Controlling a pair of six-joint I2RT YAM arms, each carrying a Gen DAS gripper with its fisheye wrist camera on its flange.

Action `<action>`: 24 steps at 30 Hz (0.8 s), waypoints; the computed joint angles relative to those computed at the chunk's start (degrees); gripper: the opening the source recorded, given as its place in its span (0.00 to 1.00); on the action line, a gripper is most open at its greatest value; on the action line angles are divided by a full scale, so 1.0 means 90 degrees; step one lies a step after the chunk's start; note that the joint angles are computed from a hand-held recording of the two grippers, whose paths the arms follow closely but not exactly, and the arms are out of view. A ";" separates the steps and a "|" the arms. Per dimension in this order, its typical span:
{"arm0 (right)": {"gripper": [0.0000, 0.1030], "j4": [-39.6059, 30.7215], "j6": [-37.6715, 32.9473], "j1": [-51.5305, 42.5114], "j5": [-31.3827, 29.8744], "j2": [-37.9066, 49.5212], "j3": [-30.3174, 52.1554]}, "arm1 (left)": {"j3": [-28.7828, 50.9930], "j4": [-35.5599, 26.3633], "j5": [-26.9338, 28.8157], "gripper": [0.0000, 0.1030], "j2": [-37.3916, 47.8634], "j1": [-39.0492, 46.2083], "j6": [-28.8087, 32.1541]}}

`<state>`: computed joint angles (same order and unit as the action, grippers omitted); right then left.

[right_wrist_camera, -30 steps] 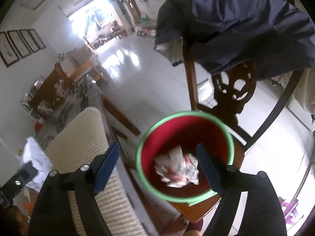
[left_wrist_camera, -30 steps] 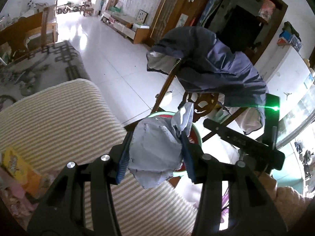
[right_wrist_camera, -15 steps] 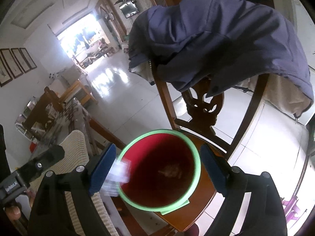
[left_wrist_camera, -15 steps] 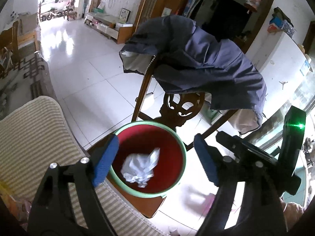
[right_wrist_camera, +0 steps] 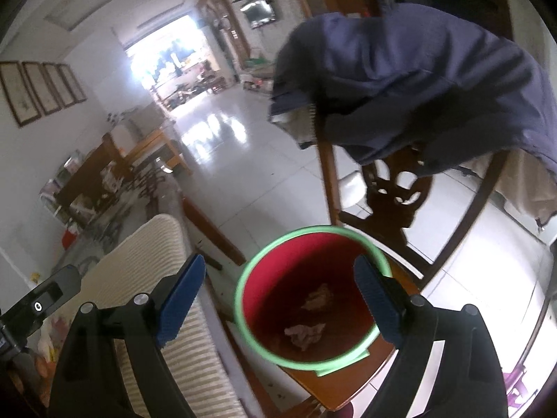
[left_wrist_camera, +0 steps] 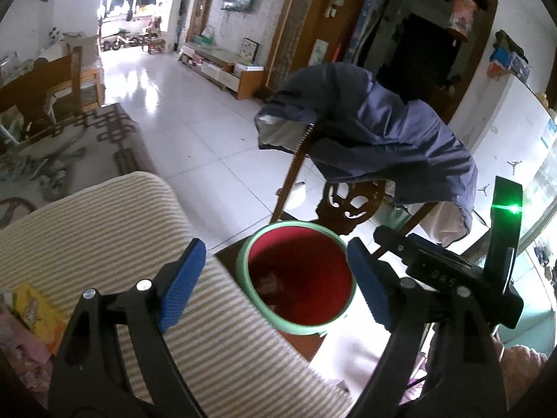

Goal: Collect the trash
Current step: 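Return the left tool to the mattress and grasp the yellow cardboard strips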

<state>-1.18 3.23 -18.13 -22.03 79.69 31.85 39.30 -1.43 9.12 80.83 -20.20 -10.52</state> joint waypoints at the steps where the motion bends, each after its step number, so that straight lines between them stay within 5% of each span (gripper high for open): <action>1: 0.82 0.0010 0.0094 0.0254 0.0103 -0.0107 -0.0054 | -0.0101 -0.0046 0.0085 0.78 -0.0159 0.0150 0.0049; 8: 0.83 0.0118 0.0857 0.2056 0.1004 -0.0711 -0.0403 | -0.0637 -0.1024 0.1233 0.78 -0.1625 0.2119 0.0963; 13: 0.83 0.0238 0.1797 0.3688 0.1802 -0.0702 -0.0425 | -0.0348 -0.2302 0.2389 0.78 -0.2005 0.4680 0.2500; 18: 0.84 0.0415 0.2614 0.5271 0.2513 -0.0344 -0.0290 | 0.0211 -0.2788 0.2746 0.78 -0.1041 0.7632 0.4436; 24: 0.87 0.0640 0.3365 0.6645 0.3103 0.0225 0.0050 | 0.1256 -0.1884 0.1745 0.78 0.1425 0.9340 0.5122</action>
